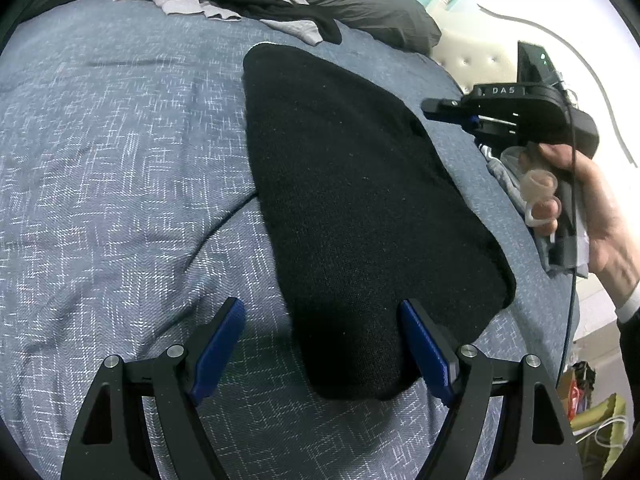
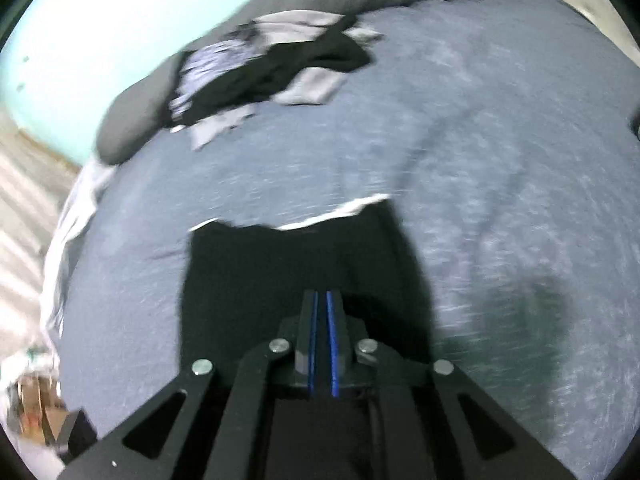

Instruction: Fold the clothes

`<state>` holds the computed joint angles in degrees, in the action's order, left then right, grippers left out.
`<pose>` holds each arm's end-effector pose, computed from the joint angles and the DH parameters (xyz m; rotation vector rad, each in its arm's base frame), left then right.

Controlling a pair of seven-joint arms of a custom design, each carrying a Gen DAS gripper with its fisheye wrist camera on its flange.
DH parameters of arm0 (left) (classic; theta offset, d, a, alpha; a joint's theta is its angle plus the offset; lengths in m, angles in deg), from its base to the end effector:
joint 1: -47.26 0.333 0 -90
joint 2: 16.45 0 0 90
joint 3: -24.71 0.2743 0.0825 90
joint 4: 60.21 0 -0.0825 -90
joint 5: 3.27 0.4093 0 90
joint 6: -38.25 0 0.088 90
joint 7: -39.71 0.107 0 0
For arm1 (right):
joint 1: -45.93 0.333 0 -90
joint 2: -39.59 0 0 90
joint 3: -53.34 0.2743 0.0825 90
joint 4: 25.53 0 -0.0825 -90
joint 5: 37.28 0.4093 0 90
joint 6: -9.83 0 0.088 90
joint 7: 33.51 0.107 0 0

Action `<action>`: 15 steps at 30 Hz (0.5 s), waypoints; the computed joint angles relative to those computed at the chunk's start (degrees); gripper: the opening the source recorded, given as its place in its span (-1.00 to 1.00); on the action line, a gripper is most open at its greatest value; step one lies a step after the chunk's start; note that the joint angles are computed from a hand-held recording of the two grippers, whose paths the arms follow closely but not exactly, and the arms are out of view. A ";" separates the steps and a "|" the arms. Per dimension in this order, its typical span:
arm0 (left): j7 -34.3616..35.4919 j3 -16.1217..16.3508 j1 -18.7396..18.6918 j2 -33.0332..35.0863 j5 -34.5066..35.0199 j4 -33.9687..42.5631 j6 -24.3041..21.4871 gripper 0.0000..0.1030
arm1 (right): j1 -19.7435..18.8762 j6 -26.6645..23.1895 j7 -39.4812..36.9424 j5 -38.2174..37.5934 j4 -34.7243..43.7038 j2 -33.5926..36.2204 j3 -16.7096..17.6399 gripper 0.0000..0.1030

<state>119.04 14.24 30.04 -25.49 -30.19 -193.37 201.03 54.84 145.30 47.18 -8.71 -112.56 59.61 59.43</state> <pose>0.5028 -0.2385 0.4215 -2.1434 1.9451 -1.0665 0.6920 0.1816 0.4720 -1.8639 1.6244 0.0246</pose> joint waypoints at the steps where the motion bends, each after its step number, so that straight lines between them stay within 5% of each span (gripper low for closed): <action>1: -0.12 -0.04 0.01 -0.14 0.10 -0.15 0.03 0.61 | -0.01 -1.27 -1.21 0.08 0.88 0.52 0.45 -0.88; 5: 0.19 0.13 -0.20 -0.37 -0.29 -0.37 -0.03 0.61 | 1.73 -4.00 0.39 -3.80 4.78 3.59 -0.06 -0.88; 12: 1.67 0.64 -0.20 -0.44 -1.30 -0.38 -0.37 0.61 | 1.91 -1.48 9.26 -9.69 6.98 5.52 -2.24 -0.94; 15: 1.52 0.49 0.06 -0.26 -1.05 -0.28 -0.34 0.61 | -0.33 -0.08 7.48 -5.99 4.17 3.17 -0.61 -0.93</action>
